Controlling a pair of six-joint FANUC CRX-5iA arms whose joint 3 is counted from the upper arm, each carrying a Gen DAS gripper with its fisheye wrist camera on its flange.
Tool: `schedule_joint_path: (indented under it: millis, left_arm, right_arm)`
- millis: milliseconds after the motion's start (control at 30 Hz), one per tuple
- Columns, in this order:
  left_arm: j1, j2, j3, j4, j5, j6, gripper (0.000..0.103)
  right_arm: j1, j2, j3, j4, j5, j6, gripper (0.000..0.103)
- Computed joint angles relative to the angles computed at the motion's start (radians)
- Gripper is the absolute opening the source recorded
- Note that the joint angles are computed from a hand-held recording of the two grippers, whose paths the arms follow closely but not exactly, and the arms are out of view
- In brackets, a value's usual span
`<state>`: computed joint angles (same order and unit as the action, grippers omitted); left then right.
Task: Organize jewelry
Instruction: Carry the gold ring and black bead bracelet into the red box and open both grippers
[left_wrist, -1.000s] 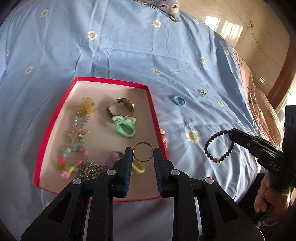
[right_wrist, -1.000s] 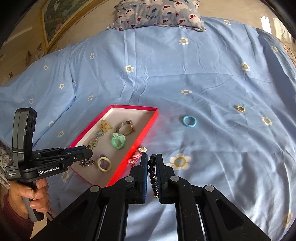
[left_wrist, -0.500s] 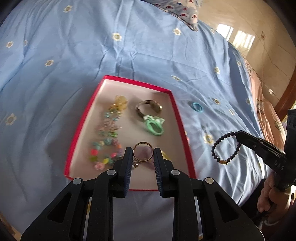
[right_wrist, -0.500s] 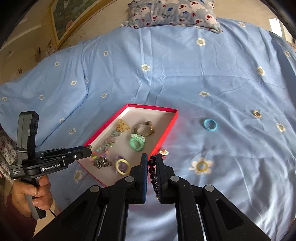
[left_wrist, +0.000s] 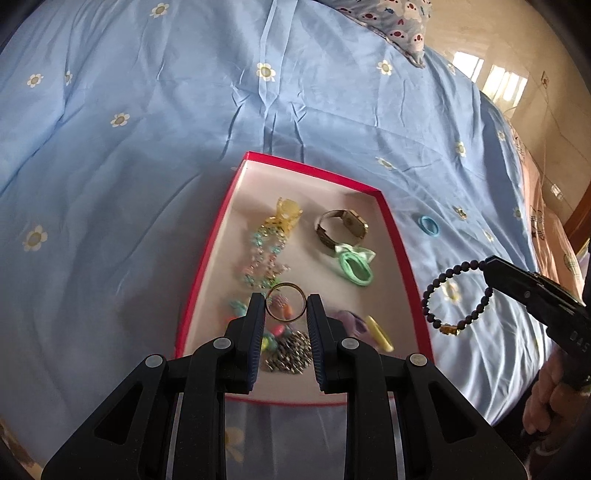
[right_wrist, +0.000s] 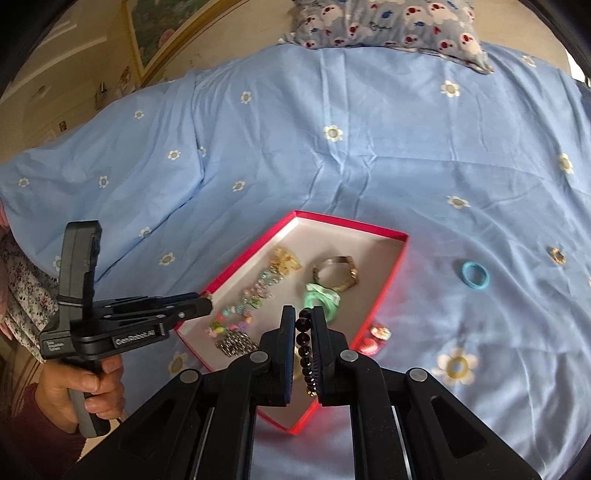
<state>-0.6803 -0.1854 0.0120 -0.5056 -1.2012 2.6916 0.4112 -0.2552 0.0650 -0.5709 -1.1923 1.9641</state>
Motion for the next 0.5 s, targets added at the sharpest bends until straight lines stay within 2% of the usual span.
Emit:
schedule_joint_path:
  millis: [500]
  left_arm:
    - [0.11,0.013,-0.045,0.08,0.078,-0.094,0.021]
  right_arm:
    - [0.098,0.092,0.024,-0.017,0.022,0.007,0.008]
